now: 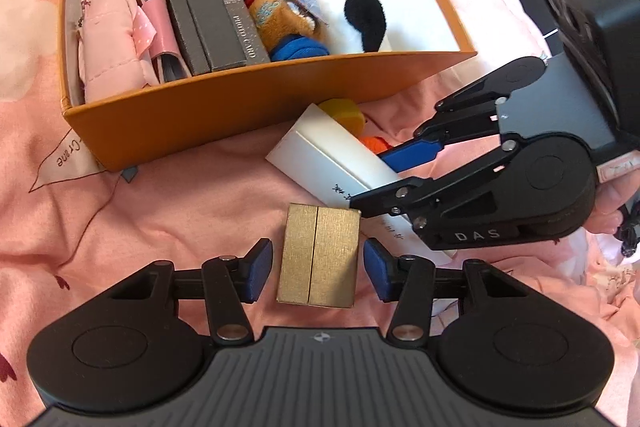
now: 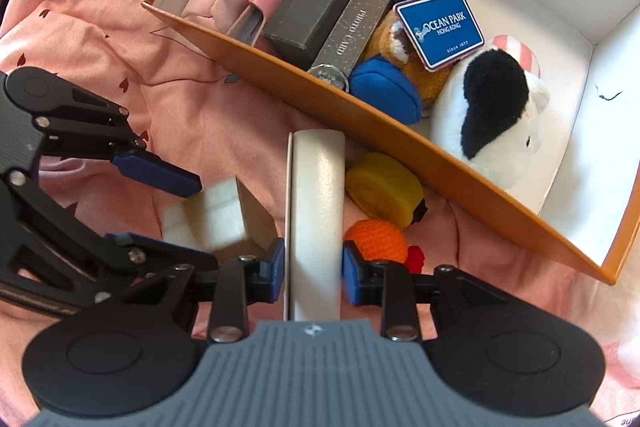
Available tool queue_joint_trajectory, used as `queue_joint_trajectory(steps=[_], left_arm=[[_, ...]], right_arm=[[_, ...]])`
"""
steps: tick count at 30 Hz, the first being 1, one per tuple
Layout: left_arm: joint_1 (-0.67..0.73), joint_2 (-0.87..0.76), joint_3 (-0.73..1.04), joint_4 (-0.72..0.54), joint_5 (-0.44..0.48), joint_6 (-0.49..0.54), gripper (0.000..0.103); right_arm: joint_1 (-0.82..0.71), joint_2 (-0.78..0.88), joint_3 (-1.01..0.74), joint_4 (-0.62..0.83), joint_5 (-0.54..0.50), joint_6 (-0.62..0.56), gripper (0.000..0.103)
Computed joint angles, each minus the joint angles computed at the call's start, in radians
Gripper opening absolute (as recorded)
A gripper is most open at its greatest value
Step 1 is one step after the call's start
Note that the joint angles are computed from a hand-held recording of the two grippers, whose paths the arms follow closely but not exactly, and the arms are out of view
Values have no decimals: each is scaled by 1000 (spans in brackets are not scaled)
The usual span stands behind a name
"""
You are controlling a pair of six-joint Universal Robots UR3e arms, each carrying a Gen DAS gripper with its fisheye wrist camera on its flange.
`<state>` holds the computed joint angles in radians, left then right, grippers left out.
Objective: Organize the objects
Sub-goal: 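Lift the gold box and white long box and carry them over the orange box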
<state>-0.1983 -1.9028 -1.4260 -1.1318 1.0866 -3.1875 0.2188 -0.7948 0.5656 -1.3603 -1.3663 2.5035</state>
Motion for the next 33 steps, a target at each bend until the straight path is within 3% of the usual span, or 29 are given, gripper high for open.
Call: queue_joint_trajectory(steps=[13, 22, 29, 33], left_arm=[[-52, -1, -5, 36, 59, -30, 51], [-48, 92, -3, 76, 66, -44, 51], [-51, 148, -2, 147, 60, -94, 50], [-41, 105, 77, 185, 62, -130, 50]], right_arm=[[0, -130, 259, -181, -1, -5, 31], [-55, -304, 364, -207, 76, -42, 31], [-128, -374, 293, -126, 157, -38, 31], [-169, -344, 162, -53, 217, -4, 31]])
